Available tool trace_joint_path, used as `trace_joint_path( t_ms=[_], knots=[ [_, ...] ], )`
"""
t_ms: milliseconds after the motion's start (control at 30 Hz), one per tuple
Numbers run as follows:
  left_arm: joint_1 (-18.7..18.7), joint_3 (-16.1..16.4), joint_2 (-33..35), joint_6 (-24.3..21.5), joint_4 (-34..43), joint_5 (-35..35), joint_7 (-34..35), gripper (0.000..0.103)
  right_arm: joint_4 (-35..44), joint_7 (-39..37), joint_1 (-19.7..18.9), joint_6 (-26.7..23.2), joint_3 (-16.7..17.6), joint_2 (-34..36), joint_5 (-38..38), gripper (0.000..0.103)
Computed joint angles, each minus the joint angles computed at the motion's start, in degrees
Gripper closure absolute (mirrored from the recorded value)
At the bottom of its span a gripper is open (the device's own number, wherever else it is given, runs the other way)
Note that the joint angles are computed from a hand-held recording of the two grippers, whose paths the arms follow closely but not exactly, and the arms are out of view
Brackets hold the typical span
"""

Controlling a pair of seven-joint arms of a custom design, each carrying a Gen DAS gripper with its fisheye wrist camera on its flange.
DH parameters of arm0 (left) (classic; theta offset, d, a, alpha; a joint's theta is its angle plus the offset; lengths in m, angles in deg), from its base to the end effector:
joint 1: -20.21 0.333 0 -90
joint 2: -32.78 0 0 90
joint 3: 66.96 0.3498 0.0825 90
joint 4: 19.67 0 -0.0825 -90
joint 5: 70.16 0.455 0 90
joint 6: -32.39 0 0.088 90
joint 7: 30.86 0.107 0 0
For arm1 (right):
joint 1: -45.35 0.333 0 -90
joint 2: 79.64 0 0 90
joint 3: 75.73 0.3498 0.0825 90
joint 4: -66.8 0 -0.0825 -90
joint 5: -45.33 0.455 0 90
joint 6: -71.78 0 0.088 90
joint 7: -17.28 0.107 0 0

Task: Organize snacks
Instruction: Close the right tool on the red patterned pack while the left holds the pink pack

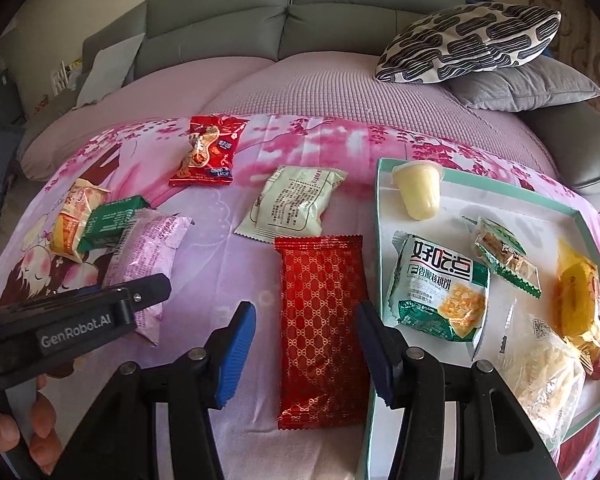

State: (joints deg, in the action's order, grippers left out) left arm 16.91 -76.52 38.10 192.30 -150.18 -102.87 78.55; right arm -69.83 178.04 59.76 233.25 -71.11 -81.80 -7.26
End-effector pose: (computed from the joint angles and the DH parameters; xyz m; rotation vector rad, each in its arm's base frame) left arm 0.5999 -0.1110 0.3383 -2.0257 2.1538 -0.7631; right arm 0.5214 0.2214 0.3564 -1.7832 1.9483 -0.6586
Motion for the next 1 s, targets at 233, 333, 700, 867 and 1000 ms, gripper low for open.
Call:
trace_joint_path(
  t_ms=[233,333,700,867,1000],
  knots=[
    [-0.1,0.1,-0.2,-0.1,-0.1,0.1,-0.3,0.059,0.9,0.0,0.4,-1.8,0.3,0.7,-0.6,0.048],
    [-0.1,0.1,-0.2,-0.2,-0.2,0.4,-0.6,0.059,1.5,-1.3,1.1,-2.8,0.4,1.3,0.0,0.048],
    [0.2,0.2,-0.7,-1.5,-0.1,-0.8,0.0,0.059,3.8,5.5,2.0,-3.2,-1.1,3.9,-4.5,0.047],
    [0.4,0.3,-0.7,-2.2,0.0,-2.2,1.0,0.059,6.0,7.7,2.8,-6.1,-1.2,5.6,-7.2,0.045],
    [0.8,0.2,-0.6,-3.1,0.3,-4.8,3.0,0.059,7.8,3.5,3.3,-8.0,-1.4,6.9,-4.3,0.045]
  ],
)
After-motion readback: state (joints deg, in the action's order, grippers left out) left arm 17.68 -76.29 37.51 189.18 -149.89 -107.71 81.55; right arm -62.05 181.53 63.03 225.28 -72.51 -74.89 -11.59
